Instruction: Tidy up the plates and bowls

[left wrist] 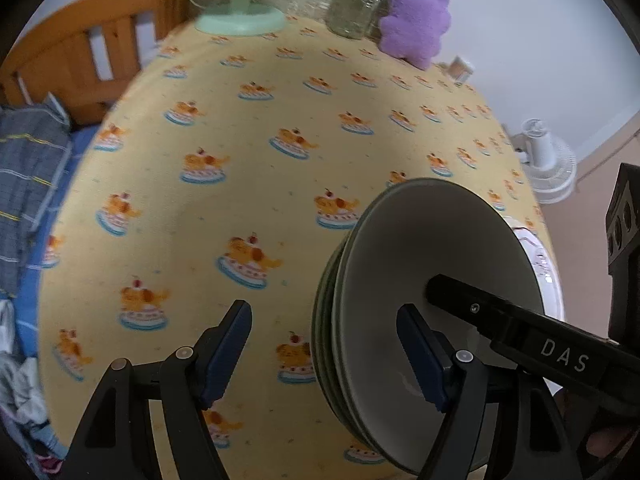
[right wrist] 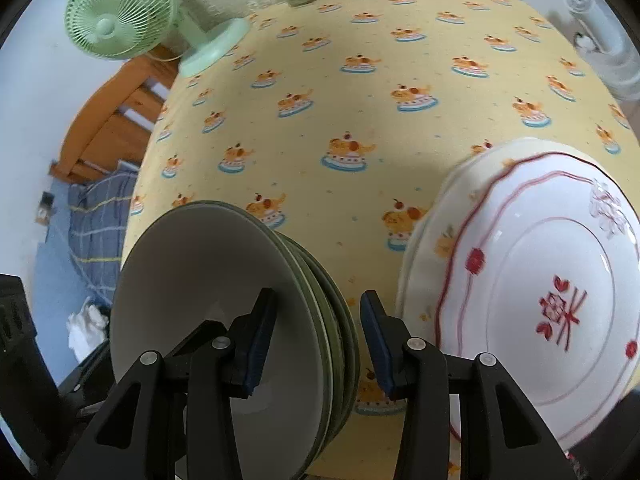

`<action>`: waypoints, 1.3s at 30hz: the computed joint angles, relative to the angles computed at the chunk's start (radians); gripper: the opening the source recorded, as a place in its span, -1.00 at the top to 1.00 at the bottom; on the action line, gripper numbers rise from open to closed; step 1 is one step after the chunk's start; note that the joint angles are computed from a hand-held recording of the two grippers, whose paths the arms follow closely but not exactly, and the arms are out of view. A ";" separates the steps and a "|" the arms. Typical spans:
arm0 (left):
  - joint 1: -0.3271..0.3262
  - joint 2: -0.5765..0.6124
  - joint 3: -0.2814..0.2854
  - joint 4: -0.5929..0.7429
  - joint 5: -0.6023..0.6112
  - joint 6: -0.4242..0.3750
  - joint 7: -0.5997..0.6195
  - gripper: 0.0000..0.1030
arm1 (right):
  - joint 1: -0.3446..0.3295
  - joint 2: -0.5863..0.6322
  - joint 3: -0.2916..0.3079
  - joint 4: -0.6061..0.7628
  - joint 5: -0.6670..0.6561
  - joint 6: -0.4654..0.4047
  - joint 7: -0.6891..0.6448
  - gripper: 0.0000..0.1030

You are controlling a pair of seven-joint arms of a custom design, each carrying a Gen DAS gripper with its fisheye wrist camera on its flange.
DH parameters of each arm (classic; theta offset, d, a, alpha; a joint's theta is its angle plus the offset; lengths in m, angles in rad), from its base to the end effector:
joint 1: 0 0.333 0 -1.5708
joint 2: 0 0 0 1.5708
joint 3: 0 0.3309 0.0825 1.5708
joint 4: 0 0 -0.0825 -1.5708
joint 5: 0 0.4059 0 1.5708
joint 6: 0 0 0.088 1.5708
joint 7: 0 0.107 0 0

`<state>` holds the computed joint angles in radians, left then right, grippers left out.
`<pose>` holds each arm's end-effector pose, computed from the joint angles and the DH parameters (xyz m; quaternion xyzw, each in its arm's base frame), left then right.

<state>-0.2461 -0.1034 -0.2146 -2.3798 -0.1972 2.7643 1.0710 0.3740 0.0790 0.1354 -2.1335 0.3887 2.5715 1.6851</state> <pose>0.4850 -0.2328 0.4152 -0.7507 0.6137 -0.2430 0.0278 0.5292 0.2873 0.4096 -0.7237 0.6535 0.0420 0.2179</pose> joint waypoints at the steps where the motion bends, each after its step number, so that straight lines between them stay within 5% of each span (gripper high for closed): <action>1: -0.009 0.003 0.007 0.000 -0.039 0.009 0.043 -0.49 | 0.002 -0.005 -0.001 -0.006 -0.012 0.003 0.019 0.10; 7: -0.028 0.008 0.016 0.012 -0.138 0.006 0.177 -0.39 | 0.007 -0.027 -0.010 -0.022 -0.100 -0.011 0.139 0.13; 12: -0.046 0.014 0.028 0.028 -0.322 -0.018 0.339 -0.08 | 0.010 -0.026 -0.006 -0.012 -0.123 -0.027 0.152 0.33; 16: -0.028 0.010 0.014 0.037 -0.285 -0.044 0.306 -0.06 | 0.010 -0.019 -0.006 0.002 -0.127 -0.046 0.145 0.33; 19: -0.007 0.003 -0.008 0.045 -0.128 -0.063 0.190 0.03 | 0.012 -0.012 -0.006 0.016 -0.146 -0.066 0.146 0.33; 22: 0.020 0.034 -0.049 0.103 0.124 -0.170 0.045 -0.25 | 0.025 -0.003 -0.002 0.042 -0.230 -0.105 0.151 0.30; 24: 0.000 0.032 -0.027 0.095 0.101 -0.158 0.046 -0.25 | 0.044 0.000 0.001 0.054 -0.337 -0.123 0.191 0.29; 33: -0.013 0.030 -0.018 0.074 0.092 -0.091 0.059 -0.21 | 0.032 -0.001 -0.003 0.030 -0.283 -0.068 0.175 0.22; 39: -0.016 0.045 -0.007 0.076 -0.027 -0.080 0.119 -0.19 | 0.021 0.008 0.004 0.031 -0.193 -0.045 0.117 0.12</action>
